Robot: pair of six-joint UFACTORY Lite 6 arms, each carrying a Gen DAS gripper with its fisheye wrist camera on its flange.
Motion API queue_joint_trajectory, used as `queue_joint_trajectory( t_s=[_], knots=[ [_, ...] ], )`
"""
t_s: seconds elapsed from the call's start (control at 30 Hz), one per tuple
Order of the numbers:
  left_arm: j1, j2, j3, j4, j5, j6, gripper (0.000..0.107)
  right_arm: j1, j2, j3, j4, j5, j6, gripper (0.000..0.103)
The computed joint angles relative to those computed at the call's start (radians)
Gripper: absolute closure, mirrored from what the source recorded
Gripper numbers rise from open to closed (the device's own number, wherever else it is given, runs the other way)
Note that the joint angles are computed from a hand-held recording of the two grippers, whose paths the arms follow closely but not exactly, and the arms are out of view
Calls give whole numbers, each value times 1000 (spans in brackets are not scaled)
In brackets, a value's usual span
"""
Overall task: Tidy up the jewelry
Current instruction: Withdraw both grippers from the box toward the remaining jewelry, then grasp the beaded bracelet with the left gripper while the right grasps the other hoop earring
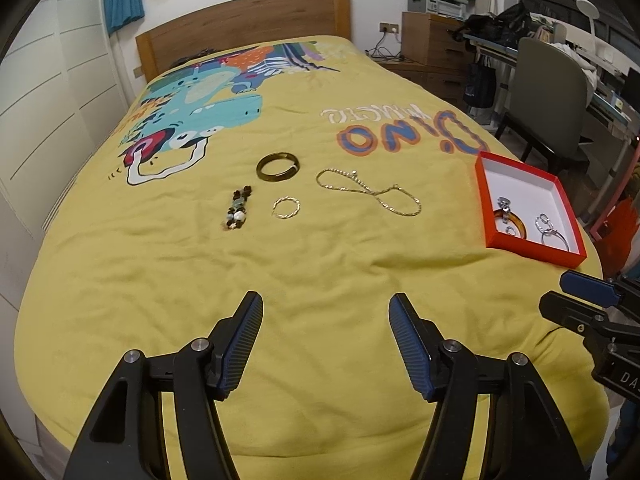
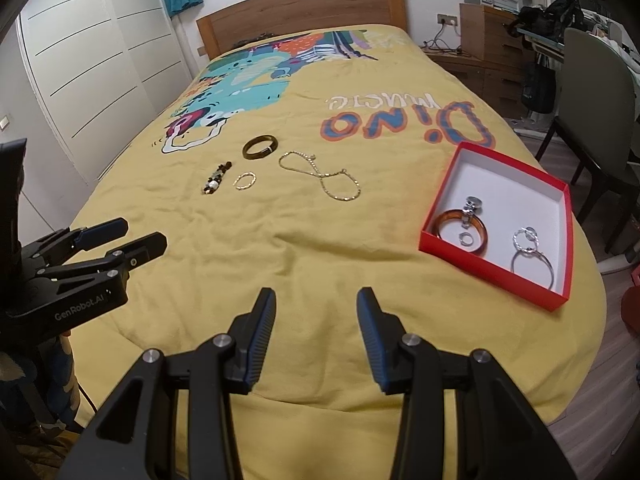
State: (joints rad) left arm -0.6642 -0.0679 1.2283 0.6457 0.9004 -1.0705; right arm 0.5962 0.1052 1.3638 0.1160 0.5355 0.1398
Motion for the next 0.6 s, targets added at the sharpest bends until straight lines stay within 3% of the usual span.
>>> queue_joint_trajectory(
  t_s=[0.4,0.6],
  knots=[
    [269,-63,-221,-130,-162,137,42,9,220,179,117,-1,-128,63],
    [458,57,-185,-215,-272,297,46,7,496,499,144,70,-161,63]
  ],
)
